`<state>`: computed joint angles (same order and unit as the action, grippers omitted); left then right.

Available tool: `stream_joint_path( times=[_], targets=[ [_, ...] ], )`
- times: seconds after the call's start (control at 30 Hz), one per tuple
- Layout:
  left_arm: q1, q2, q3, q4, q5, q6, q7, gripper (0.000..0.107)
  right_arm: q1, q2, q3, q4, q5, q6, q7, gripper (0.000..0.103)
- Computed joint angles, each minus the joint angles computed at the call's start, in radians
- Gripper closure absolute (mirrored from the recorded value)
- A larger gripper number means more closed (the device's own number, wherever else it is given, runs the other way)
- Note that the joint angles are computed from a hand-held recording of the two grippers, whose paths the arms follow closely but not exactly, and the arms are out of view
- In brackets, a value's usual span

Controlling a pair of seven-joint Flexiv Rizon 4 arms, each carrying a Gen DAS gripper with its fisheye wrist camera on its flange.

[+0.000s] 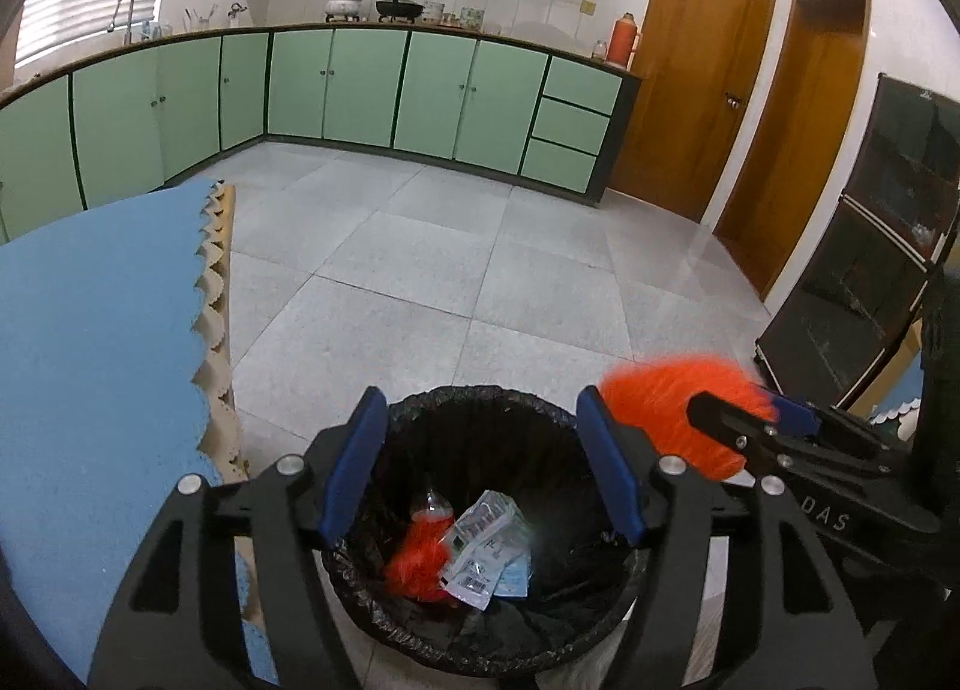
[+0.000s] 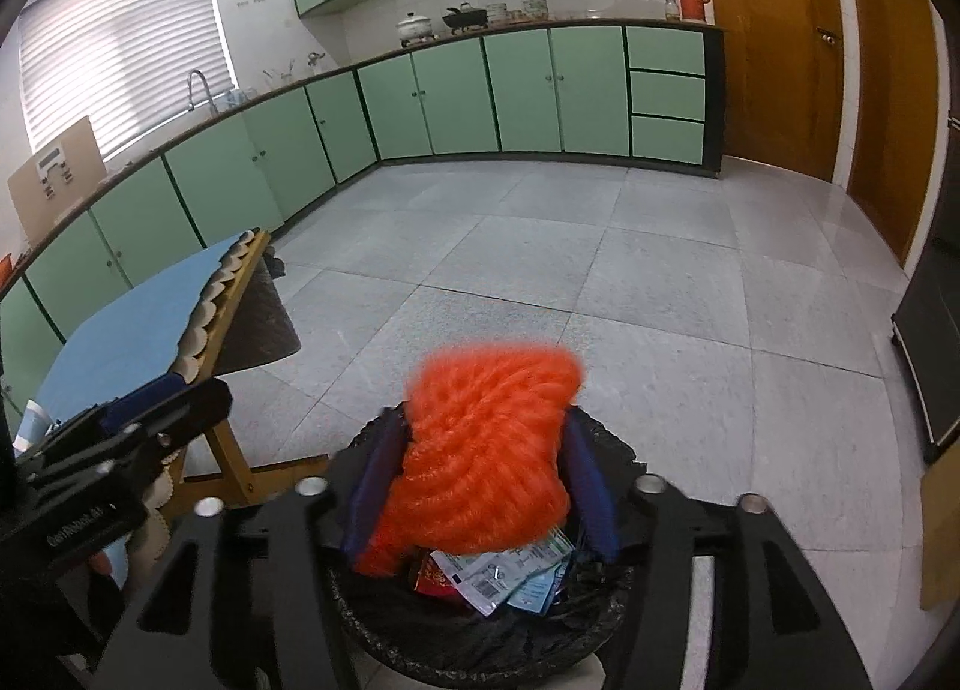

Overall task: Collect trash
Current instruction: 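Open both grippers to drop the bag and net into the bin, then return both grippers to the table above the cup and wrapper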

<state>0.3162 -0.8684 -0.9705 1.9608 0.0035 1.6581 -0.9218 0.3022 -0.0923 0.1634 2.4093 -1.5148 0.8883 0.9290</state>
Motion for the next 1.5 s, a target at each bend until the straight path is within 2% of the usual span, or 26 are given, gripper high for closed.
stream_joint_path(
  times=[0.27,0.33,0.43,0.53,0.67,0.83,0.97,1.27,1.5],
  targets=[
    [0.062,0.004,-0.052,0.028,0.043,0.049,-0.026,0.043,0.011,0.027,0.013,0.001,0.021,-0.031,-0.018,0.039],
    [0.088,0.011,-0.067,0.041,0.059,0.06,-0.036,0.041,0.025,0.033,0.024,-0.007,0.038,-0.059,-0.029,0.031],
    [0.136,0.023,-0.09,0.062,0.085,0.084,-0.055,0.032,0.05,0.043,0.04,-0.024,0.065,-0.105,-0.05,0.019],
    [0.186,0.044,-0.101,0.078,0.117,0.117,-0.08,0.024,0.067,0.044,0.044,-0.045,0.058,-0.119,-0.049,0.011],
    [0.254,0.074,-0.106,0.094,0.153,0.144,-0.118,0.021,0.089,0.018,0.042,-0.097,0.027,-0.126,-0.06,0.009],
    [0.34,0.128,-0.077,0.109,0.181,0.181,-0.168,0.021,0.126,-0.052,0.031,-0.198,-0.025,-0.127,-0.104,0.009],
    [0.392,0.168,-0.04,0.104,0.198,0.195,-0.201,0.021,0.153,-0.129,0.008,-0.295,-0.079,-0.087,-0.121,0.009],
    [0.446,0.234,0.083,0.073,0.202,0.217,-0.268,0.02,0.225,-0.335,-0.057,-0.554,-0.136,0.061,-0.209,0.009],
    [0.48,0.239,0.137,0.065,0.213,0.219,-0.285,0.02,0.311,-0.476,-0.119,-0.735,-0.088,0.121,-0.324,0.013]
  ],
)
